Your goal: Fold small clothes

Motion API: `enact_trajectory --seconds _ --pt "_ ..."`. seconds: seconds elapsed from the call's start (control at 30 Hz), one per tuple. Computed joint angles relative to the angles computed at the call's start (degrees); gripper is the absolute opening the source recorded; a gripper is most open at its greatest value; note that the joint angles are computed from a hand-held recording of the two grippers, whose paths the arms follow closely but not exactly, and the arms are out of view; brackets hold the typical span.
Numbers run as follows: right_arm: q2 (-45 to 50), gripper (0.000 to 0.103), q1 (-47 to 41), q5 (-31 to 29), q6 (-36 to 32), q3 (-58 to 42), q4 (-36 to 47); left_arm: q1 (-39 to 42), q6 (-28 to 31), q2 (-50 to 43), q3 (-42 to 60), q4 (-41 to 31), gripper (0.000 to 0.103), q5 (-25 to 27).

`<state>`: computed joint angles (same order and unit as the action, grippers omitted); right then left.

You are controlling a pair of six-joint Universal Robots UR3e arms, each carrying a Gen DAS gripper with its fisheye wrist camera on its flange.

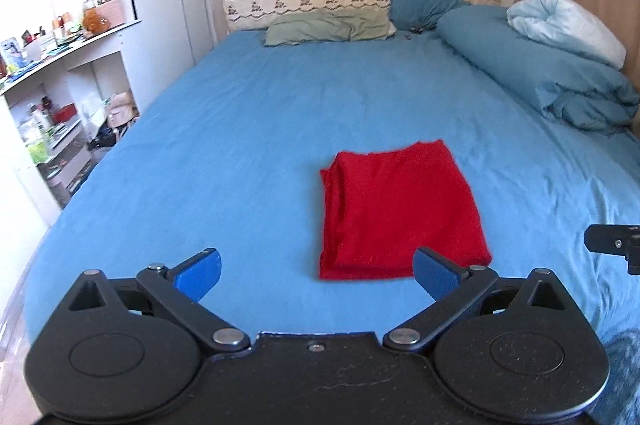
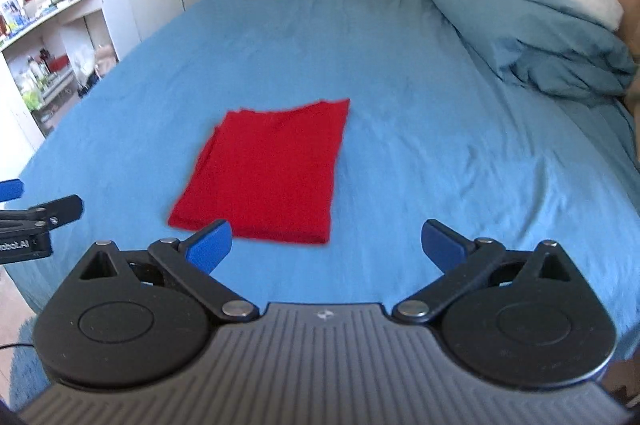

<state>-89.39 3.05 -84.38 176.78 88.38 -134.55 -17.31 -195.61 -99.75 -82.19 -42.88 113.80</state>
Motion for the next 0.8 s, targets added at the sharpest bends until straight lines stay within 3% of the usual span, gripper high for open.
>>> enact_trajectory --seconds 0.3,0.8 --pt "-6.34 0.103 1.04 -1.03 1.84 10.31 1.05 -2.21 -2.79 3.26 -4.92 -0.9 0.103 0.75" --pt "-7.8 0.103 0.2 -1.36 1.88 11.42 1.8 -3.15 -1.92 3.65 -6.35 0.86 0.103 0.82"
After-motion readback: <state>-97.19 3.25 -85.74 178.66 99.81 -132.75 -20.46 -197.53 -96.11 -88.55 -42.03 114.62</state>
